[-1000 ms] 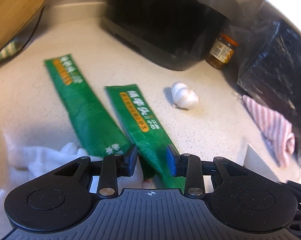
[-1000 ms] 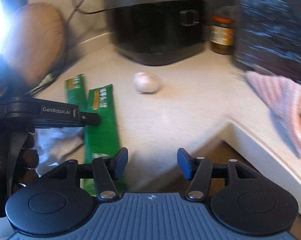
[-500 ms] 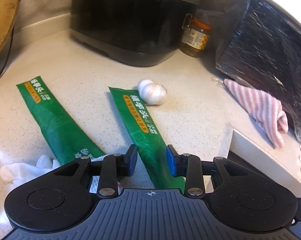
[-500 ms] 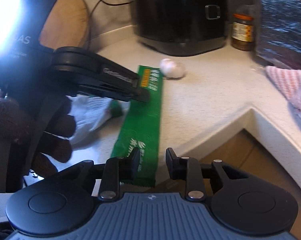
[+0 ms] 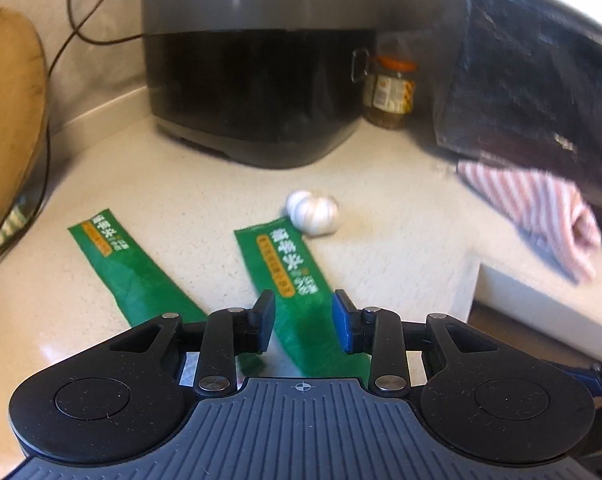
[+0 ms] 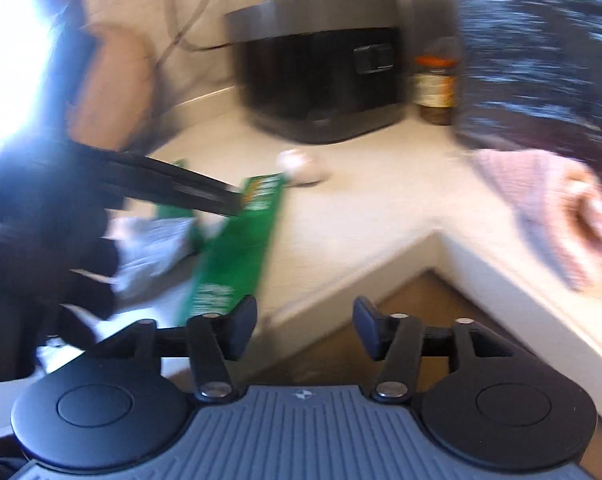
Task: Collect trash
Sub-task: 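Grasp a green snack wrapper with the left tool, then hold the wrapper with the left tool while the right tool grasps the garlic bulb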
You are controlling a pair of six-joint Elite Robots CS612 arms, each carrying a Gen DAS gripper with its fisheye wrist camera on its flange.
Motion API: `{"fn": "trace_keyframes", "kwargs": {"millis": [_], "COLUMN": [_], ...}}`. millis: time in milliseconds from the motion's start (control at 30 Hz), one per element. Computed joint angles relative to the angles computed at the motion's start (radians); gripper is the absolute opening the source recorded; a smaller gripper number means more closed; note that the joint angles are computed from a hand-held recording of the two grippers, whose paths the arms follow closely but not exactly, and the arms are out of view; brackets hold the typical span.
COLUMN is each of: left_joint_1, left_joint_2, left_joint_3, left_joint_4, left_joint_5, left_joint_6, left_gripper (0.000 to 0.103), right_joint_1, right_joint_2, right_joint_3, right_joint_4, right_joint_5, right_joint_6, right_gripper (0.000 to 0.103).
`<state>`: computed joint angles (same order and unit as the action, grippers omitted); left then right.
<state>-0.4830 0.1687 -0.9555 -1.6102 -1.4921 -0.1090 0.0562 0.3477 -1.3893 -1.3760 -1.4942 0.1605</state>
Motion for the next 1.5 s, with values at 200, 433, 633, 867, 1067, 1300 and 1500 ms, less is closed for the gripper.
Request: {"fn": "trace_keyframes", "kwargs": {"millis": [200, 433, 633, 867, 1067, 1300, 1500], "left_joint_1": [-0.032, -0.04, -0.015, -0.014, -0.008, -0.001, 0.031], "left_joint_2": [0.016, 0.084, 0.056, 0.034, 0.033, 0.032, 0.049], "left_joint_3": [-0.014, -0.146, -0.098, -0.041, -0.032, -0.034, -0.087], "left_joint_4": [0.049, 0.083, 0.049, 0.067, 0.081, 0.074, 0.042], "left_joint_5": [0.041, 0.117, 0.067, 0.052, 0.004, -0.026, -0.112], "left_joint_6": [0.138, 0.266, 0.065, 0.024, 0.038, -0.026, -0.171], "left_gripper": [0.036, 0.039, 0.035, 0.039, 0.052, 0.038, 0.025], "right_joint_1": [-0.014, -0.049, -0.059, -0.053, -0.052, -0.049, -0.041], "right_joint_2": [0.02, 0.06, 0.076, 0.083, 0.084, 0.094, 0.069], "right_joint_3": [-0.059, -0.15, -0.186, -0.219, -0.23, -0.242, -0.171], "right_joint_4": [0.108, 0.236, 0.304, 0.335, 0.369, 0.335, 0.228], "right_joint_5": [-0.142, -0.151, -0.112, -0.127, -0.116, -0.083, -0.074], "right_joint_6": [0.086, 0.132, 0.162, 0.11, 0.083, 0.098, 0.04], "right_gripper": [0.057, 0.061, 0.062, 0.067, 0.068, 0.083, 0.086]}}
